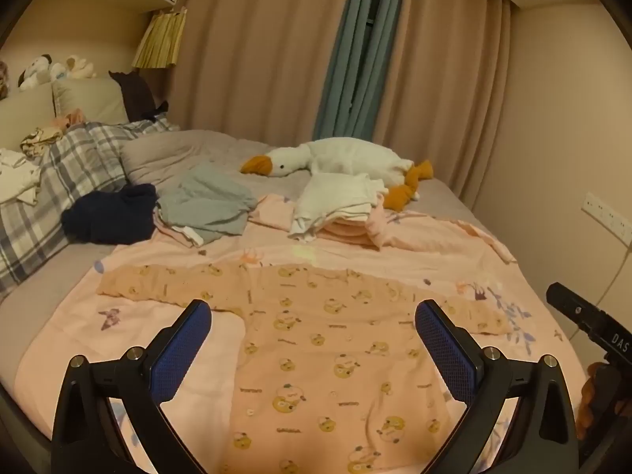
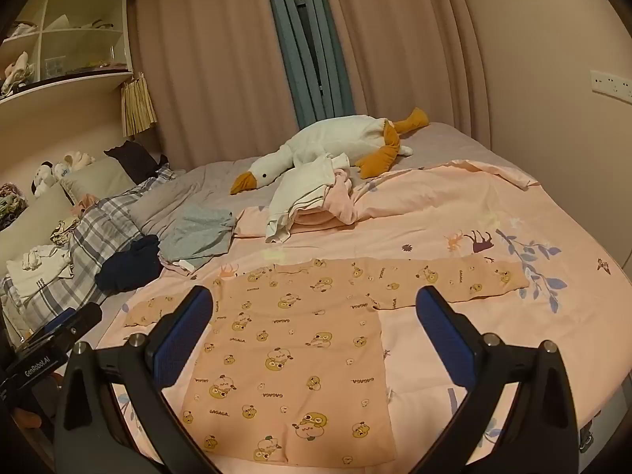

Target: Fold small clothes

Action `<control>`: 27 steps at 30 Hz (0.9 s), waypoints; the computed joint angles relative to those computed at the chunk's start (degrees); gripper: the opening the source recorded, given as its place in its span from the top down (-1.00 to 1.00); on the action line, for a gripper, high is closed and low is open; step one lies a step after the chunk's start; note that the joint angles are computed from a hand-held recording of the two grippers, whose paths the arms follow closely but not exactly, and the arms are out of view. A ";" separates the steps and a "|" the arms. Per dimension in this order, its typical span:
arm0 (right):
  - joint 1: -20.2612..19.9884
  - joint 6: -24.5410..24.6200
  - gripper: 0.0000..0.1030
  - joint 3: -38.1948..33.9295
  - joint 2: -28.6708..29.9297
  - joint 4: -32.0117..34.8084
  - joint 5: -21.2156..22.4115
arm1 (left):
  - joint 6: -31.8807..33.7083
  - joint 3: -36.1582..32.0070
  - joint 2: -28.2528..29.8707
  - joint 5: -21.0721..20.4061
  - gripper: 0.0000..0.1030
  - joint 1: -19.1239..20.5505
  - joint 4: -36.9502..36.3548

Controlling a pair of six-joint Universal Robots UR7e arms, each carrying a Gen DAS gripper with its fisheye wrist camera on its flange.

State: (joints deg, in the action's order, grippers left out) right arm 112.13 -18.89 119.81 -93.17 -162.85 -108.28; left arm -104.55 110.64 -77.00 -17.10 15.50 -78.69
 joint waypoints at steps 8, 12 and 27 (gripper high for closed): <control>0.59 0.27 -1.00 -0.29 -0.18 1.35 -0.74 | -1.77 -0.81 0.38 -0.34 -0.98 0.18 2.51; 0.54 -0.52 -1.00 -0.34 0.75 0.29 -0.58 | -0.99 -0.36 0.19 -0.18 -0.98 0.27 1.38; 0.91 -1.97 -1.00 0.18 1.28 -0.54 -1.64 | -1.34 0.57 -0.50 -0.43 -0.98 0.09 1.53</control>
State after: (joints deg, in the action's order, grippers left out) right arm 113.05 -20.86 119.99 -91.89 -163.39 -109.91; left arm -105.89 111.22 -77.50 -17.53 15.59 -77.16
